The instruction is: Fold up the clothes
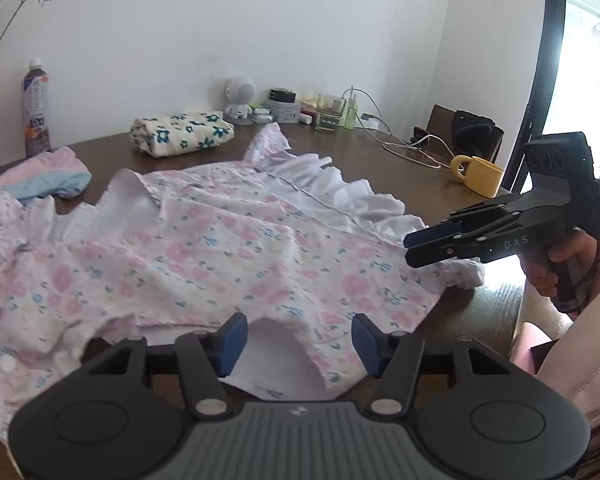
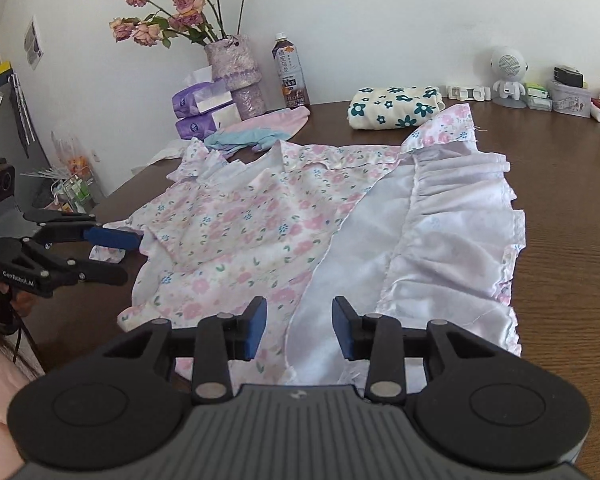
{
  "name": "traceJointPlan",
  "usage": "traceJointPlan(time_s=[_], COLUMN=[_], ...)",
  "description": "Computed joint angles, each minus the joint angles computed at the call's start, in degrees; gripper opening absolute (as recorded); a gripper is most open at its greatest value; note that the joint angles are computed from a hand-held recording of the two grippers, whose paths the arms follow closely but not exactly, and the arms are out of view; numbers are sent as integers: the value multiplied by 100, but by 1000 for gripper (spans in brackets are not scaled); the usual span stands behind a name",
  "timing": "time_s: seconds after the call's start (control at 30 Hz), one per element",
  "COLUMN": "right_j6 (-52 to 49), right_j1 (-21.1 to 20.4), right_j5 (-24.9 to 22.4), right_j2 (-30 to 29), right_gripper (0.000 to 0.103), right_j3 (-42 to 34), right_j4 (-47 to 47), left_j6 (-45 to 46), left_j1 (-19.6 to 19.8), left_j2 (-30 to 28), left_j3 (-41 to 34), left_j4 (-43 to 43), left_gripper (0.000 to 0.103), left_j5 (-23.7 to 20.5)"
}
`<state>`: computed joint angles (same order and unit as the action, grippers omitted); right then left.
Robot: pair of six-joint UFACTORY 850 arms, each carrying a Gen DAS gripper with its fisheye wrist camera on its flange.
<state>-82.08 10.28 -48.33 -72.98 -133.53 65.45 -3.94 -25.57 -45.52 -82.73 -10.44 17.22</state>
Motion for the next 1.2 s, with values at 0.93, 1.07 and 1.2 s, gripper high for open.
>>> traceJointPlan(time_s=[0.93, 1.07, 1.2], right_j6=[-1271, -1536, -1629], right_j1=[354, 413, 398], right_j5=[1175, 1343, 1319], right_j2=[495, 548, 557], right_gripper=[48, 53, 53], right_j3=[1194, 1370, 1407], right_j4=[1181, 1355, 1449], left_j6=[3244, 3371, 4198], left_j1=[-194, -179, -239], left_j2=[859, 815, 605], left_j3=[1527, 1539, 1297], left_j4=[-6369, -6133, -6554], left_gripper=[65, 64, 42], left_j5=[2020, 1911, 2005])
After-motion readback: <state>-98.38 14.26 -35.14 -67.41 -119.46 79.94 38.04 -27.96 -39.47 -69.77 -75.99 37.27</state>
